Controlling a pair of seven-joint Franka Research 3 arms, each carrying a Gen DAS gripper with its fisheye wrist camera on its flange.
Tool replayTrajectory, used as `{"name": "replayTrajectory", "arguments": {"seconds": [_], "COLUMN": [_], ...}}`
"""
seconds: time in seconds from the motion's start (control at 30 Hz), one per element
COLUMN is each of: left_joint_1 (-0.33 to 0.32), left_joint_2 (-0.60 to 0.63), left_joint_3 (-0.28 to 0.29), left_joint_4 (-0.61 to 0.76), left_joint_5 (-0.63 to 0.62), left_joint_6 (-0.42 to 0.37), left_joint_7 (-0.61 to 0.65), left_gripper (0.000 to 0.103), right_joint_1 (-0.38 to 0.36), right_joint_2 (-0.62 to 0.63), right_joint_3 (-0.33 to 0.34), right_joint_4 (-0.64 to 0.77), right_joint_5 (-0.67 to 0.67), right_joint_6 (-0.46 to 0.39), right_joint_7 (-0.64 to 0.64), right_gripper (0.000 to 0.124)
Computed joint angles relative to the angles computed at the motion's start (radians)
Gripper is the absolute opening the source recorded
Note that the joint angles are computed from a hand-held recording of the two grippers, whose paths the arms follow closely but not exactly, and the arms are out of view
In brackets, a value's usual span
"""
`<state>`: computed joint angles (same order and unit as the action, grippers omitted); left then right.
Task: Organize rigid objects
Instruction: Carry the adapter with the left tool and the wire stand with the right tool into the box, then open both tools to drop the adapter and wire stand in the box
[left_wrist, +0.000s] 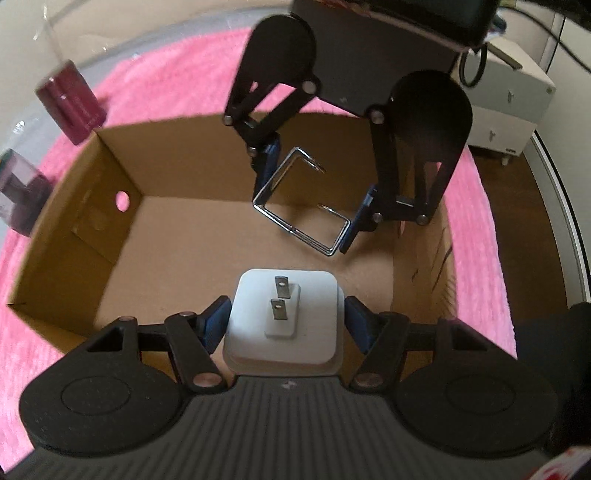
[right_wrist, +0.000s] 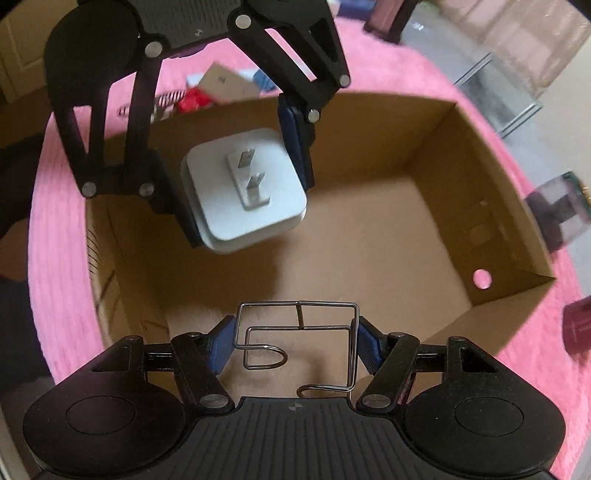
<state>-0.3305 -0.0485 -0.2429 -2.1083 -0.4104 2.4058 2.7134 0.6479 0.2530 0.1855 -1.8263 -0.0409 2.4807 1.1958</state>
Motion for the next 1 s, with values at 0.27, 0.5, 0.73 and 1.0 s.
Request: {"name": "replayTrajectory", "arguments": {"seconds": [0.27,0.5,0.73,1.0], "left_joint_1": [0.009,0.019,0.026,0.028], "left_joint_2": [0.085,0.137,0.188,0.201], "left_joint_3": [-0.026,-0.045,-0.059,-0.072], "left_joint_4": [0.068,0.121,0.163,0.167], "left_joint_5": [0.099,0.169,0.208,0.235], "left_joint_6": [-0.063,-0.109,-0.122,-0.113], "left_joint_7": [-0.055,-0.087,-0.117,-0.120], "left_gripper": [0.062,0.062,0.062,0.062], "right_joint_1": [-0.008,0.004,0.018,0.031], "right_joint_2": [0.113,0.180,0.213,0.252], "right_joint_3": [-0.007,-0.020,-0.026,-0.037], "right_joint_4": [0.164,0.269,0.324,0.386], "right_joint_5": [0.006,0.008,0.017,0.004], "right_joint_6": [-0.164,-0.276,-0.327,-0.376], "right_joint_7": [-0.110,-0.168,-0.171,-0.178], "right_gripper": [0.064,0.064,0.064,0.064]}}
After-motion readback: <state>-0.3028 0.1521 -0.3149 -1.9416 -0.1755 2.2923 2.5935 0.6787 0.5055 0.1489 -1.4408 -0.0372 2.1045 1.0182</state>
